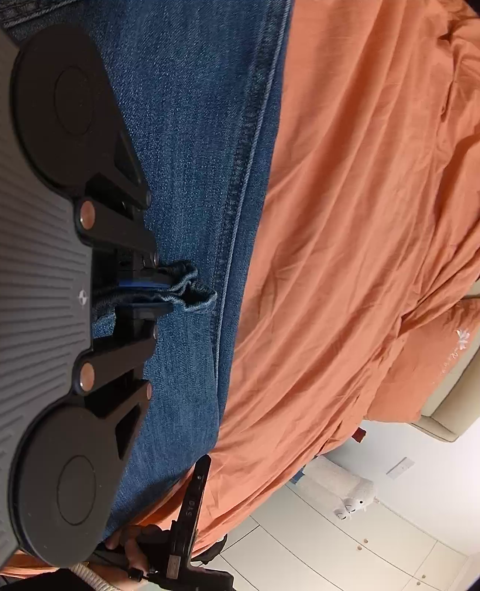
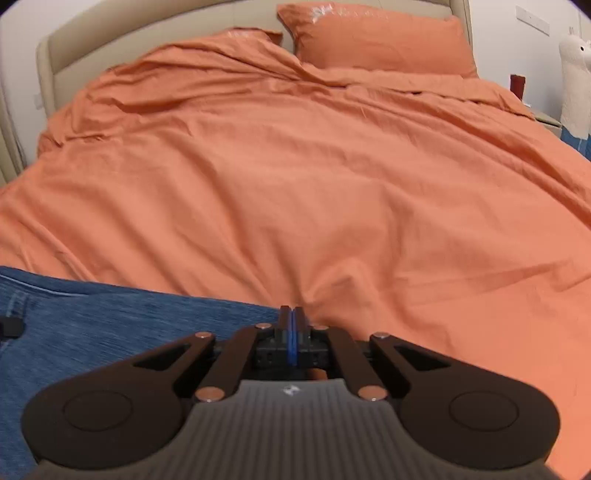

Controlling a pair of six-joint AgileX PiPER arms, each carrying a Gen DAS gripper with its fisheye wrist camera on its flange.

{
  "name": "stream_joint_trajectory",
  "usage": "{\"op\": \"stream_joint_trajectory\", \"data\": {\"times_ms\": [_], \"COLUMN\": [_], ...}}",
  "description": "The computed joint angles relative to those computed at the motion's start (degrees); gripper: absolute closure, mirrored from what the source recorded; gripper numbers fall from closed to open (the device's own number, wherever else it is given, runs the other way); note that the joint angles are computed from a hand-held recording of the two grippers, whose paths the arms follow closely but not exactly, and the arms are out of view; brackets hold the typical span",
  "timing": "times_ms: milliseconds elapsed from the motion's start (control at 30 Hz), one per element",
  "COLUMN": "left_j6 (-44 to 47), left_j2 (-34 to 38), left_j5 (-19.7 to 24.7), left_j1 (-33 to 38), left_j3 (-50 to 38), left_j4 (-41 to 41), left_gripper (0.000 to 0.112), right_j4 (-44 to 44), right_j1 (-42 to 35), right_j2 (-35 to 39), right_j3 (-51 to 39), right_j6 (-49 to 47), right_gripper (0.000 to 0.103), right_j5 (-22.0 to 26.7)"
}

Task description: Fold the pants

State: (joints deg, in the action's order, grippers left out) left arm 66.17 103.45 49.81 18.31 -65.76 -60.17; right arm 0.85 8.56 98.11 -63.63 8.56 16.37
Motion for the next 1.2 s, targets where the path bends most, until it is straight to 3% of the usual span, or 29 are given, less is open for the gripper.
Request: {"op": "stream_joint_trajectory", "data": {"times_ms": [133, 233, 333, 433, 533, 633, 800, 1000, 1067, 1200], "left_j6": [-4.34, -7.46, -6.62, -5.29, -6.17, -8.22, -10.86, -13.10, -10.65, -9.61], "left_j2": [-1.84, -6.64, -12.69, -18.57, -22.70, -24.89, -23.06, -25.58, -27.37, -24.51], "left_j5": [-0.17, -0.66, 1.50, 3.93, 0.61, -4.60, -5.64, 2.70, 7.57, 18.28], "left_j1": [-0.60, 0.02, 1.26, 2.20, -0.32, -2.79, -3.47, 2.31, 8.81, 23.77], "left_j3": [-0.78, 0.72, 4.26, 8.89, 13.38, 17.02, 17.21, 13.29, 11.27, 2.10], "left_j4": [3.49, 6.07, 6.47, 7.10, 10.96, 15.51, 19.51, 19.54, 18.83, 16.78], "left_gripper": [0.094, 0.092, 0.091, 0.091, 0.091, 0.088, 0.083, 0.080, 0.080, 0.065], "right_j4": [2.59, 12.10, 13.90, 11.20, 3.67, -3.71, -2.58, -10.12, -9.92, -12.97], "right_j1": [-0.91, -2.21, -1.63, 0.88, 6.92, 11.80, 11.55, 15.93, 17.29, 24.39], "right_j2": [-1.94, -10.65, -21.87, -31.84, -38.51, -40.32, -37.13, -34.40, -36.41, -36.81], "right_j3": [-0.48, 4.27, 11.09, 17.61, 23.37, 26.59, 28.85, 20.88, 18.74, 13.30], "right_j6": [-2.04, -11.20, -14.57, -11.86, -4.62, 4.23, 3.86, 11.10, 11.08, 15.00], "right_gripper": [0.103, 0.103, 0.103, 0.103, 0.103, 0.103, 0.103, 0.103, 0.103, 0.103], "right_j5": [2.52, 5.37, 10.11, 14.85, 16.28, 15.80, 13.43, 22.42, 24.51, 29.35]}}
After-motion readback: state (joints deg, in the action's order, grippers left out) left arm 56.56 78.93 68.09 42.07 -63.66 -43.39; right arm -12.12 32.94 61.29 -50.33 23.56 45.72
